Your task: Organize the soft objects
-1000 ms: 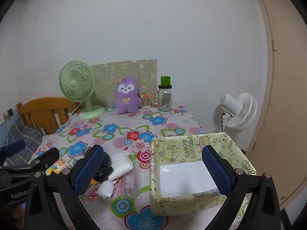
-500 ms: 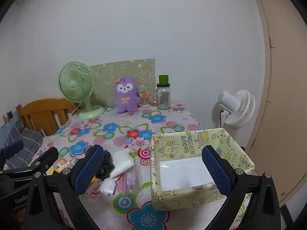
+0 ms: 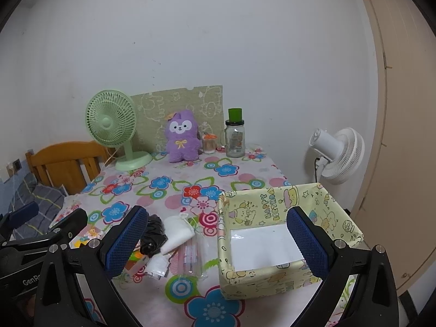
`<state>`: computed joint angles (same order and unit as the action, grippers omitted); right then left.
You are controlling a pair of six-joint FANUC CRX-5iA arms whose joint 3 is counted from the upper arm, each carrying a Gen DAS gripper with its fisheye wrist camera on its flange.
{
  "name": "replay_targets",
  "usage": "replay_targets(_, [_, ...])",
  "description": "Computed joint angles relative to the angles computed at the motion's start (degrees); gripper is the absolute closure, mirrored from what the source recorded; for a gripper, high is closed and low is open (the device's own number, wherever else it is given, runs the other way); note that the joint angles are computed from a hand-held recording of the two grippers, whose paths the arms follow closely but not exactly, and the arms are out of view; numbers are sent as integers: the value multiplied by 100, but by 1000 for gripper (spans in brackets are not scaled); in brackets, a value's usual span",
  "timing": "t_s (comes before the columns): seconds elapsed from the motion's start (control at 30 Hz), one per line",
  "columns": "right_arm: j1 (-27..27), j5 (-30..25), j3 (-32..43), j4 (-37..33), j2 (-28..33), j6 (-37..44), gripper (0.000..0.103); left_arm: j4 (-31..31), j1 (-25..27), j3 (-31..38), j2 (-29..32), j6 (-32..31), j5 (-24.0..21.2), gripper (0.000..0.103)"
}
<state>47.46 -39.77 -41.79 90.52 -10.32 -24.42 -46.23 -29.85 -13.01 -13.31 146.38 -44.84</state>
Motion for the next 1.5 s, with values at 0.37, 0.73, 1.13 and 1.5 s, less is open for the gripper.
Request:
replay_targets(0.37, [-59,-18,-20,134,-13,-110,0,103,27,20,5,-142,16,1])
replay_targets(0.73, [-37,-75,-24,141,-34,-133,0,224,101,-6,-4,-288,92,1])
replay_targets(1.13, [-93,-1,-79,330,-67,-292,0,183,48,-18,-5,-322,153,1])
replay_targets(1.5, [-39,-116,-91,281,-76,-271,0,115,-6,12,30,-253,144,1])
